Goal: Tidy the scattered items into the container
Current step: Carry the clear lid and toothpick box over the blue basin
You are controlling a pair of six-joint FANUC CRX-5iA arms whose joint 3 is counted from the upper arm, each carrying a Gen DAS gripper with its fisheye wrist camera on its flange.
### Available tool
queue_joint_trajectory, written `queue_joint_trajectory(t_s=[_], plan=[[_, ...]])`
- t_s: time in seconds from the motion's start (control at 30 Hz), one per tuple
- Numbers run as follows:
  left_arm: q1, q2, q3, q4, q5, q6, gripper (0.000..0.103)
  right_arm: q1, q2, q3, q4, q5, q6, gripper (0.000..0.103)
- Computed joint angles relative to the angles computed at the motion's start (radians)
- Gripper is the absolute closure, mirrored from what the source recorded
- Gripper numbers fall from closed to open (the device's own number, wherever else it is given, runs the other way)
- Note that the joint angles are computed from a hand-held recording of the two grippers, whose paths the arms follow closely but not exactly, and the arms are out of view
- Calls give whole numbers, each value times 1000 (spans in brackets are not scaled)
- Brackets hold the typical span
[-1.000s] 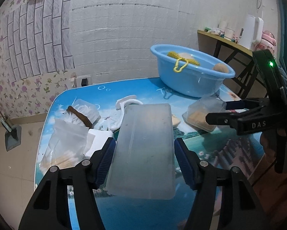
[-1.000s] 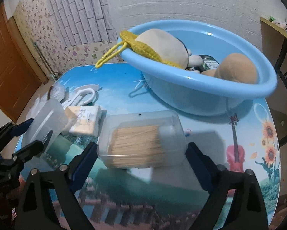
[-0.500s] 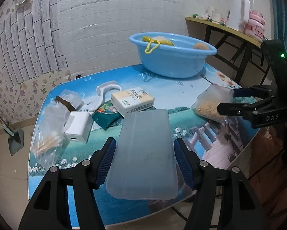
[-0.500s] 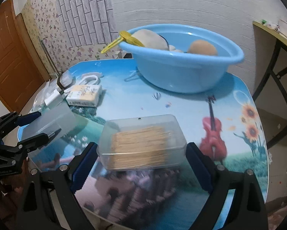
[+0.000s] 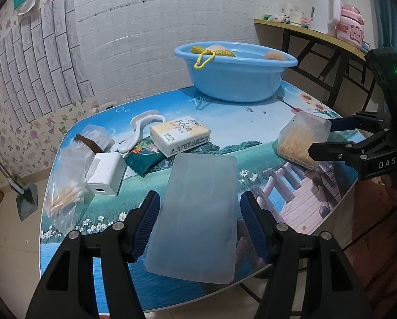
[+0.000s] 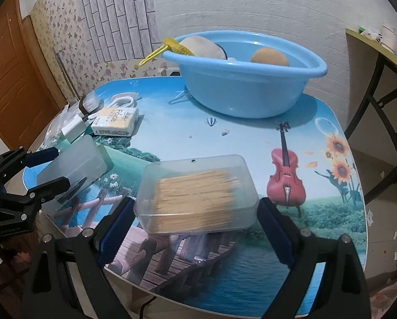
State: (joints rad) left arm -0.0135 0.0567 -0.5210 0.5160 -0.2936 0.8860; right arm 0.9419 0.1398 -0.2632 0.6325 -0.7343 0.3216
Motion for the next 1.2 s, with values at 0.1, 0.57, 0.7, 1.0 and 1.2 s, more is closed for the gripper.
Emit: queue_joint_trajectory(t_s=[0.1, 0.57, 0.7, 1.0, 1.2], plan=[[-1, -3, -26, 80, 14, -75, 40, 1, 11, 9, -12, -5, 12, 9], [-23, -20, -138, 412, 73, -382, 27, -13, 59, 28, -11, 11, 26, 2], [-27, -9, -133, 388, 83, -369, 27, -10, 72, 26, 24, 5, 22, 0], [-54, 10, -137, 425, 117, -419, 27, -29, 55, -50, 161, 83, -109, 0], [-102, 14, -167, 626, 165, -572, 24, -23, 65, -45, 178, 62, -116, 0]])
